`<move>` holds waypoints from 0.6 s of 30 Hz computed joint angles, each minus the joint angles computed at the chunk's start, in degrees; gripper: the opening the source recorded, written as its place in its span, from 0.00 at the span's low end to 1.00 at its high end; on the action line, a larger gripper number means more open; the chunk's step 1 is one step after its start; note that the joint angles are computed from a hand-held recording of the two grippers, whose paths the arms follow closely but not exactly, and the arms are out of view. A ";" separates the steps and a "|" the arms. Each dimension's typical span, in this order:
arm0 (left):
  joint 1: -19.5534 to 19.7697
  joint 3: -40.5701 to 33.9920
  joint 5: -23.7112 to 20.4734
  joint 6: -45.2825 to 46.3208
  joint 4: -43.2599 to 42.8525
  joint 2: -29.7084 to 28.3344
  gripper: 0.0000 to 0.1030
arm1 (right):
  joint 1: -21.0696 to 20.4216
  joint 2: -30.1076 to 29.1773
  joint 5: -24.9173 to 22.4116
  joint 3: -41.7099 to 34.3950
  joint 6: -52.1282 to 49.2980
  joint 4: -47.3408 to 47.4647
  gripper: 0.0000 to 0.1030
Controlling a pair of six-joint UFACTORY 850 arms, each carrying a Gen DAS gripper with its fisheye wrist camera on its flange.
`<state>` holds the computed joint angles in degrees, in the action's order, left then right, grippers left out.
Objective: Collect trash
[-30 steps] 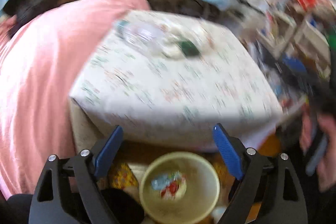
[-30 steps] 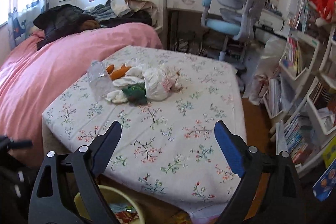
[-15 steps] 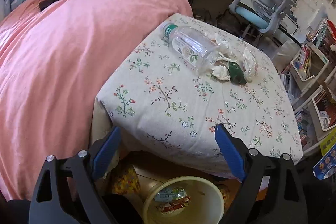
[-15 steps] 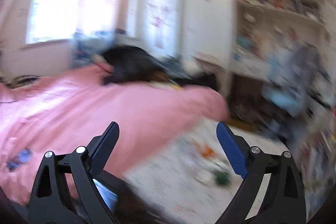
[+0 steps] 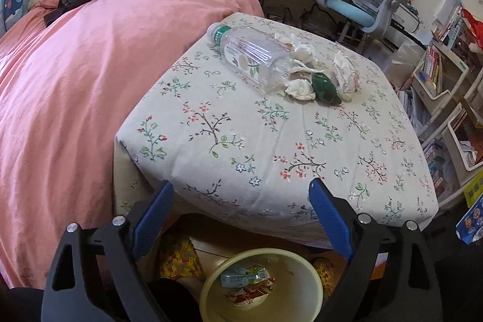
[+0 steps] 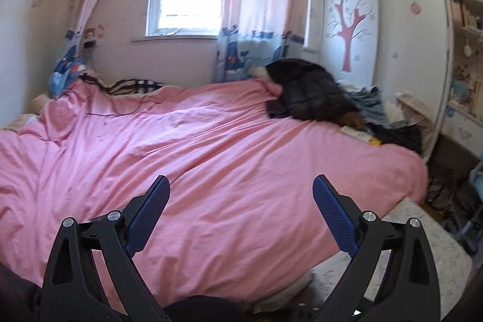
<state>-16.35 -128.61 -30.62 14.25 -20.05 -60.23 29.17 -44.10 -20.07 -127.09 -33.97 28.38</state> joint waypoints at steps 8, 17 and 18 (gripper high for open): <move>0.07 0.49 -0.03 1.01 -1.61 0.29 0.84 | 0.39 -0.80 -2.38 -1.41 0.70 0.46 0.90; 0.03 0.97 0.05 1.42 -2.41 0.57 0.84 | 0.31 -1.44 -3.37 -2.25 -0.39 1.59 0.91; 0.04 0.92 0.01 1.36 -2.45 0.54 0.84 | 0.32 -1.51 -3.46 -2.35 -0.41 1.64 0.91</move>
<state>-16.31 -127.69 -30.61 15.61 -22.50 -59.69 29.50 -45.61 -23.53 -129.44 -34.38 30.02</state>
